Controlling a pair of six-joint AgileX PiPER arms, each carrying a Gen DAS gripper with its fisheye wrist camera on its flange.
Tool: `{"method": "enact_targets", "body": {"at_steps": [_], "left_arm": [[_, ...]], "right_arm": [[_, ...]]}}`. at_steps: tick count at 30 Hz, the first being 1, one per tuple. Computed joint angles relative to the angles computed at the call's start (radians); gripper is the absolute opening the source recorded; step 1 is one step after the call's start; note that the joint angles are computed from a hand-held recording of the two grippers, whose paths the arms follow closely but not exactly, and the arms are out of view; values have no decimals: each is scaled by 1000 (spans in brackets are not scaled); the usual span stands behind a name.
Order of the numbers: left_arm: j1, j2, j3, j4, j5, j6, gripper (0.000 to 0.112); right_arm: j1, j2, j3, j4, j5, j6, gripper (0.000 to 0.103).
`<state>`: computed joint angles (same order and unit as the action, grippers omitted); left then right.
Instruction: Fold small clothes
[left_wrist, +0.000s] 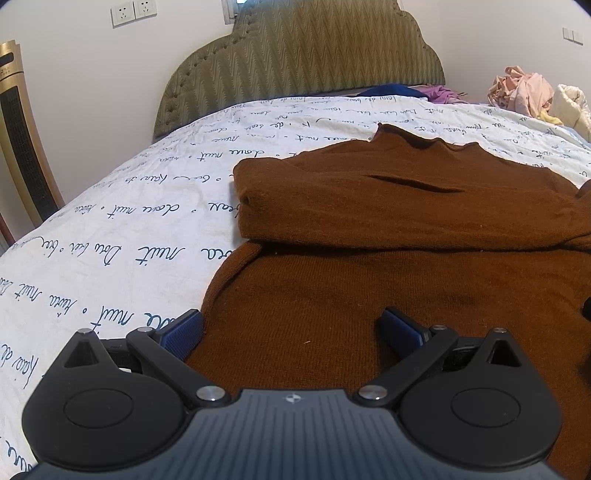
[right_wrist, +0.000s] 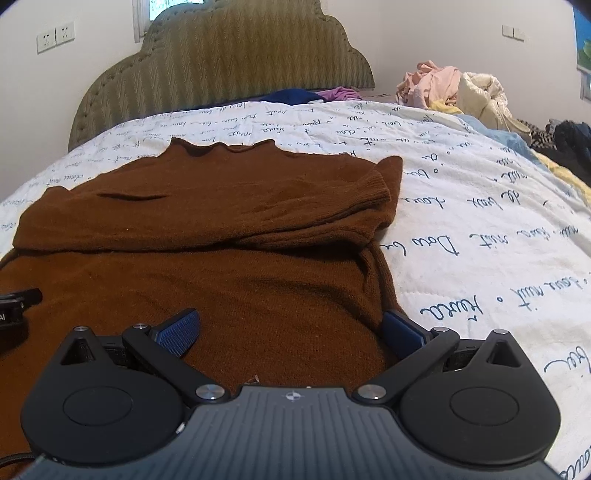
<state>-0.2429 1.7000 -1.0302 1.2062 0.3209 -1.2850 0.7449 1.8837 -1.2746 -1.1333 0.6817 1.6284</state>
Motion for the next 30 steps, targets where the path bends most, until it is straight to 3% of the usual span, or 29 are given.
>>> {"method": "enact_targets", "body": {"at_steps": [5, 9, 14, 16, 21, 30], "left_arm": [[-12, 3, 1, 37, 19, -32, 103], [-10, 1, 2, 32, 13, -31, 103], [-12, -23, -3, -83, 34, 75, 103], [-8, -43, -5, -199, 37, 193, 103], [-6, -86, 2, -374, 49, 354, 103], [-10, -134, 28, -530, 49, 516, 103]], "right_arm": [[13, 14, -25, 25, 32, -52, 103], [12, -9, 11, -10, 22, 27, 103], [26, -19, 7, 34, 47, -38, 103], [45, -33, 21, 18, 62, -34, 103], [34, -123, 119, 8, -27, 35, 103], [57, -207, 181, 47, -33, 18, 103]]}}
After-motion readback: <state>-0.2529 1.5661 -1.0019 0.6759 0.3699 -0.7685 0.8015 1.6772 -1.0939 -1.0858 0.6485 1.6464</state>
